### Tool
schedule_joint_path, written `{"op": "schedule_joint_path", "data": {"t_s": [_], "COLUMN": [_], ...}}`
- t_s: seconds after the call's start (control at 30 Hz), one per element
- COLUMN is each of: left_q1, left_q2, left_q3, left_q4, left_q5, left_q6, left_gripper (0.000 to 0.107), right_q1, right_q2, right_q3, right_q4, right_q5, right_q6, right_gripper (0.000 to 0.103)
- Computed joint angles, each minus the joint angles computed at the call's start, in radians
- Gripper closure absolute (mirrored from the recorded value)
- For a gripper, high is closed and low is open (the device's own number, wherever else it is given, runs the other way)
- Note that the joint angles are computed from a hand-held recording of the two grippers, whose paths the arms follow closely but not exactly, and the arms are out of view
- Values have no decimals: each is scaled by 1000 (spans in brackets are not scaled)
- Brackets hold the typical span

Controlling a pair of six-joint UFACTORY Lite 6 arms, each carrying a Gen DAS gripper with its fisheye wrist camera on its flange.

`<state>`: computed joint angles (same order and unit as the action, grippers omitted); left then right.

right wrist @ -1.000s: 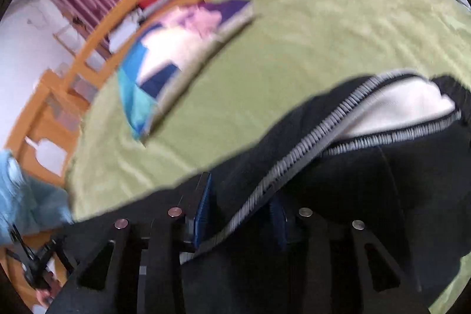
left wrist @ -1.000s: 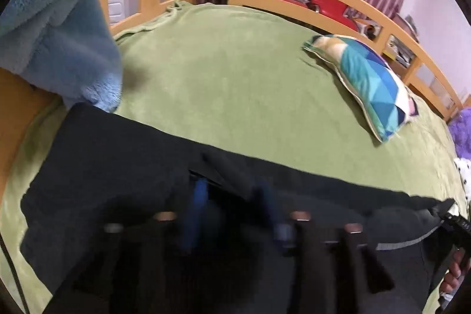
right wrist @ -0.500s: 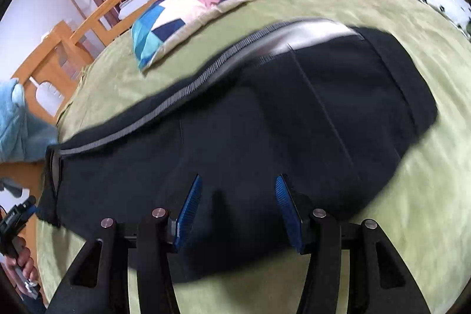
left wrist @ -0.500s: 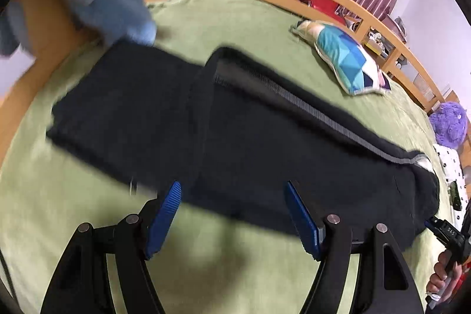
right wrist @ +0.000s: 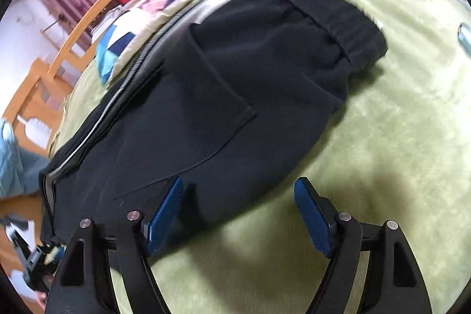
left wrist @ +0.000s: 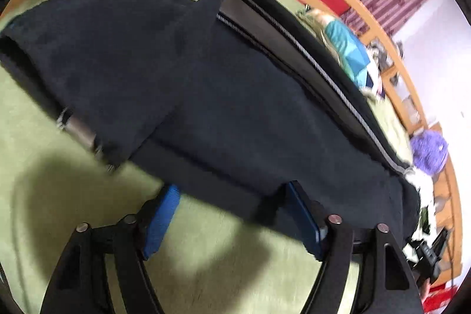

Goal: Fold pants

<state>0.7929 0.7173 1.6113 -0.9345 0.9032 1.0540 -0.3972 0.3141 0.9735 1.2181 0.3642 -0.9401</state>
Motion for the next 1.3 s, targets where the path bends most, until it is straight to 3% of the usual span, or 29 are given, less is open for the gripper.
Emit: {"op": "schedule_joint_path", "data": {"t_s": [0.17,0.27,0.3,0.33,0.4,0.6,0.7,0.83,0.97,1.1,1.2,1.3], "left_q1": [-45,-77,-85,-94,-83,-14,33,160,373,562,623,708], "left_q2": [95,139,136,129,113,-130,-293,-541,-812,-977,-986,-953], "left_q3": [122,191,192,191,173,-105,-297,-597,-877,-991,-980,-919], "left_q4": [-45,-27,-5,39,48,16,27,78,187,274,325,397], "left_q5": [-12,-38,-61,-94,-91,-75,-65,6,150,274,317,363], "left_q6": [-108,-215,-257,-301,-272,-108,-23,105,232,356,380,396], "left_gripper": [26,29,48,77,95,96,96,96,96,96,93,84], "right_q1": [11,49,59,55,22,-43,-139,-411,-777,-1115,-1240,-1370], "right_q2": [104,167,176,184,181,-48,-246,-468,-598,-618,-623,-671], "right_q3": [97,180,197,206,196,-21,-189,-339,-399,-395,-407,-428], "right_q4": [212,239,224,245,306,302,131,-119,-304,-426,-487,-543], "right_q5": [-20,-82,-106,-89,-20,4,46,229,452,618,644,711], "right_q6": [-114,-73,-46,-61,-98,-149,-65,-27,-152,-355,-451,-536], "right_gripper": [18,23,41,70,81,83,83,83,83,82,73,68]}}
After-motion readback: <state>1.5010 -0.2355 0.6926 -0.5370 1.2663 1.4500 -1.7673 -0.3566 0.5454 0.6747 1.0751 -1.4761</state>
